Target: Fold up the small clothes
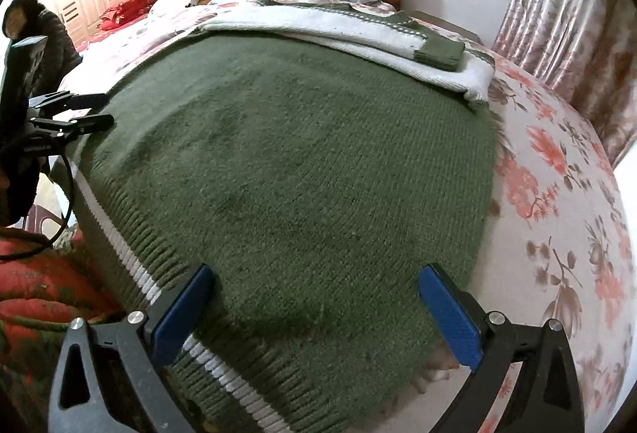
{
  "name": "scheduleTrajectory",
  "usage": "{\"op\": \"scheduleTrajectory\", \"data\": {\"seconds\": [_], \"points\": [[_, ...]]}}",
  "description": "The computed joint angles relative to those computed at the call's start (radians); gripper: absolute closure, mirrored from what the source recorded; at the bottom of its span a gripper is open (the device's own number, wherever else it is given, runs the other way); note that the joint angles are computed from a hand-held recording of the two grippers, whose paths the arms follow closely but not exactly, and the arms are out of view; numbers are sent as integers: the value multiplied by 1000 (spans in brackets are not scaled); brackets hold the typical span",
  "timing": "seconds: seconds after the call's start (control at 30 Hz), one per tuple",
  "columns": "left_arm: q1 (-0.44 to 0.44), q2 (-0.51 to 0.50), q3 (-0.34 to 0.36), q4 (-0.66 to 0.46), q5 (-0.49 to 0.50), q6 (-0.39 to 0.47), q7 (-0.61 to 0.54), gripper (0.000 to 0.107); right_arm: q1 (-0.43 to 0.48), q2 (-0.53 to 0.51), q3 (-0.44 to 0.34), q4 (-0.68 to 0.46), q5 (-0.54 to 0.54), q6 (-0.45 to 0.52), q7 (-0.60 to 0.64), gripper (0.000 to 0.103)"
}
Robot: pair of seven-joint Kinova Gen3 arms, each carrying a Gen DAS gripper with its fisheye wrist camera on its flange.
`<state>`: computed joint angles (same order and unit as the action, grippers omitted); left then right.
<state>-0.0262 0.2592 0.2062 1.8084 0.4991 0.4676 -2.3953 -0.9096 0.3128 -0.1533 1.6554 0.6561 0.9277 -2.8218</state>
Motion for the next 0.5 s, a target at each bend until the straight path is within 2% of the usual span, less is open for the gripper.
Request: {"op": "scheduleTrajectory", "data": {"seconds": [0.27,0.37,0.43,0.47,0.5], "points": [[-7,1,3,-1,9,10,-26,34,-14,-9,-2,28,35,-13,-39,0],[15,-2,-16,-6,-15,18,12,34,-18,-7,-3,27,43,-7,-53,0],[56,-1,-45,-36,-65,54,81,40,-16,2,-6,3,26,21,-42,0],[59,6,-39,-62,-73,87,93,45,-15,10,-7,-18,14,42,-31,0],[51,10,-24,-77,-68,104,89,46,-14,23,-11,-45,12,69,-25,0]]}}
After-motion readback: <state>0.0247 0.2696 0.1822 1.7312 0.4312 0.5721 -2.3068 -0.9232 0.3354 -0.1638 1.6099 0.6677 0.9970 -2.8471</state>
